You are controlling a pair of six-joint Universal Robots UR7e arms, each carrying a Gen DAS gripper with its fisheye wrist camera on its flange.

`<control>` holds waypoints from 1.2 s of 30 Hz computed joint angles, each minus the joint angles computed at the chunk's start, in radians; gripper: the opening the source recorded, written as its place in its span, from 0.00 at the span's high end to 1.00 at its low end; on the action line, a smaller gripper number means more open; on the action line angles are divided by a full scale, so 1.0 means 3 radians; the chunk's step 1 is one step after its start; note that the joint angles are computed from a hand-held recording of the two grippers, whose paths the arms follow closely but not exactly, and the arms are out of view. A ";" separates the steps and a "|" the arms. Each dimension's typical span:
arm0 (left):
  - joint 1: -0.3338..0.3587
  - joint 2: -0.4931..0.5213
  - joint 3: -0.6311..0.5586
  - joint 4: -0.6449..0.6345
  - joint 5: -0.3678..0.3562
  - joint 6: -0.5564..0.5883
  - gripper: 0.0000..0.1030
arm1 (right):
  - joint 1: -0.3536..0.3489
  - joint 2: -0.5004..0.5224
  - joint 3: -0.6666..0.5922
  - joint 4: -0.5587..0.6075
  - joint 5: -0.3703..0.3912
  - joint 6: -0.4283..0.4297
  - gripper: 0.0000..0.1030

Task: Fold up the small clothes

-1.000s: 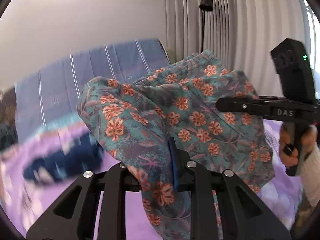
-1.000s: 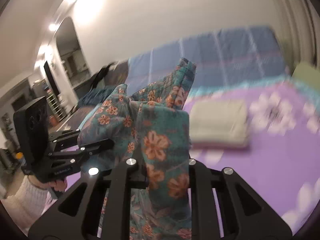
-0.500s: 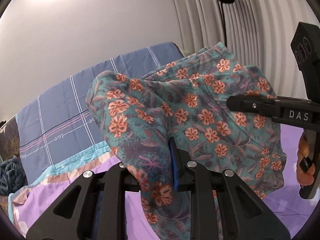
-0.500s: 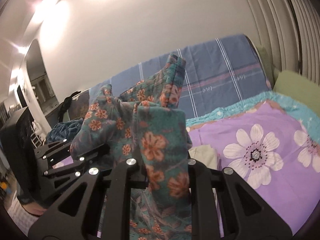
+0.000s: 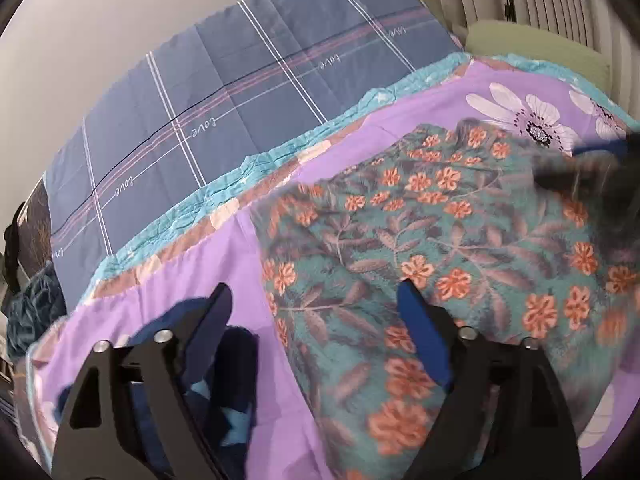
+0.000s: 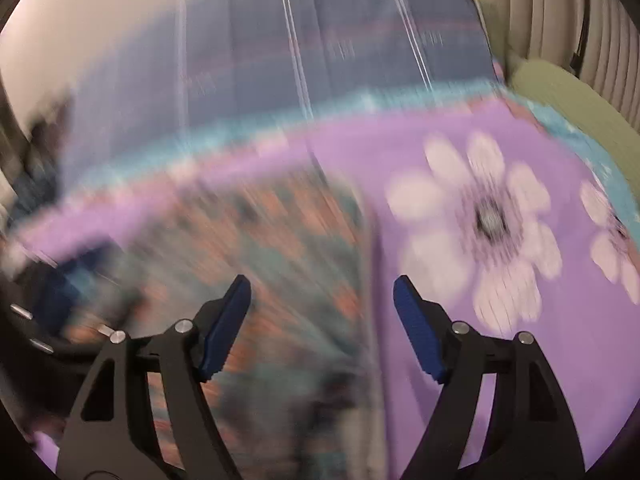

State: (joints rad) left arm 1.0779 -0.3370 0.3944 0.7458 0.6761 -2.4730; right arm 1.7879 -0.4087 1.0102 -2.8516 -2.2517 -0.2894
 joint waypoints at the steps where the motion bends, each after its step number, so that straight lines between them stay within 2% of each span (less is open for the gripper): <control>1: 0.0027 -0.0118 0.0209 -0.0132 0.0108 -0.0094 0.16 | -0.0024 0.0030 0.0054 -0.0031 -0.0069 -0.0027 0.23; 2: 0.0044 -0.0162 0.0279 -0.0173 0.0141 -0.0185 0.16 | -0.0032 0.0037 0.0120 -0.0201 -0.0078 -0.0057 0.18; 3: 0.0038 -0.0113 0.0210 -0.0079 0.0153 -0.0336 0.16 | -0.0039 0.0048 0.0190 -0.0434 -0.0082 -0.0101 0.18; 5: 0.0029 -0.0039 0.0093 0.0103 0.0126 -0.0534 0.16 | -0.0060 0.0030 0.0272 -0.0545 -0.0040 0.0029 0.16; 6: 0.0027 -0.0053 0.0136 0.0050 0.0118 -0.0519 0.16 | -0.0073 0.0019 0.0292 -0.0532 -0.0028 0.0137 0.15; 9: 0.0008 -0.0251 0.0614 -0.0417 0.0082 -0.0347 0.16 | -0.0092 0.0010 0.0326 -0.0554 -0.0028 0.0230 0.13; 10: 0.0011 -0.0272 0.0675 -0.0492 0.0086 -0.0315 0.16 | -0.0076 0.0055 0.0295 -0.0631 -0.0094 0.0164 0.13; 13: 0.0035 -0.0193 0.0494 -0.0374 0.0108 -0.0366 0.14 | -0.0006 0.0223 0.0182 -0.0943 -0.0352 -0.0157 0.13; 15: 0.0014 -0.0173 0.0437 -0.0323 0.0031 -0.0446 0.11 | 0.0032 0.0325 0.0059 -0.1057 -0.0497 -0.0345 0.13; 16: -0.0014 -0.0222 0.0520 -0.0385 -0.0023 -0.0430 0.09 | 0.0042 0.0314 0.0070 -0.1067 -0.0506 -0.0347 0.13; 18: -0.0080 -0.0436 0.0883 -0.0628 -0.0037 -0.0282 0.04 | 0.0047 0.0184 0.0209 -0.0939 -0.0455 -0.0155 0.13; 19: -0.0136 -0.0627 0.1169 -0.0730 0.0048 -0.0228 0.01 | 0.0059 0.0020 0.0433 -0.0954 -0.0345 -0.0008 0.13; 21: -0.0216 -0.0945 0.1635 -0.0961 0.0203 -0.0172 0.01 | 0.0090 -0.0271 0.0941 -0.1403 -0.0030 -0.0019 0.13; 22: -0.0300 -0.1187 0.1973 -0.1114 0.0266 -0.0169 0.01 | 0.0114 -0.0364 0.1125 -0.1600 0.0051 -0.0067 0.12; 24: -0.0405 -0.1471 0.2350 -0.1253 0.0336 -0.0225 0.01 | 0.0197 -0.0589 0.1573 -0.2082 0.0179 -0.0216 0.03; 26: -0.0562 -0.1824 0.2810 -0.1392 0.0400 -0.0321 0.01 | 0.0295 -0.0820 0.2051 -0.2590 0.0276 -0.0379 0.02; 29: -0.0791 -0.2270 0.3419 -0.1729 0.0340 -0.0292 0.01 | 0.0480 -0.1038 0.2612 -0.3350 0.0166 -0.0559 0.02; 30: -0.0848 -0.2367 0.3555 -0.1801 0.0315 -0.0289 0.01 | 0.0524 -0.1095 0.2722 -0.3431 0.0129 -0.0560 0.02; 34: -0.1183 -0.2827 0.4151 -0.2031 0.0163 -0.0311 0.01 | 0.0772 -0.1441 0.3200 -0.3240 -0.0143 -0.0341 0.02; 36: -0.1333 -0.2993 0.4361 -0.2119 0.0075 -0.0321 0.01 | 0.0875 -0.1472 0.3338 -0.3457 -0.0233 -0.0322 0.02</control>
State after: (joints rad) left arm 0.6781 -1.2351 1.7027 0.1103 0.6985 -2.5692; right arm 2.0504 -0.8504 2.0115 -3.8887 -2.3216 -0.3860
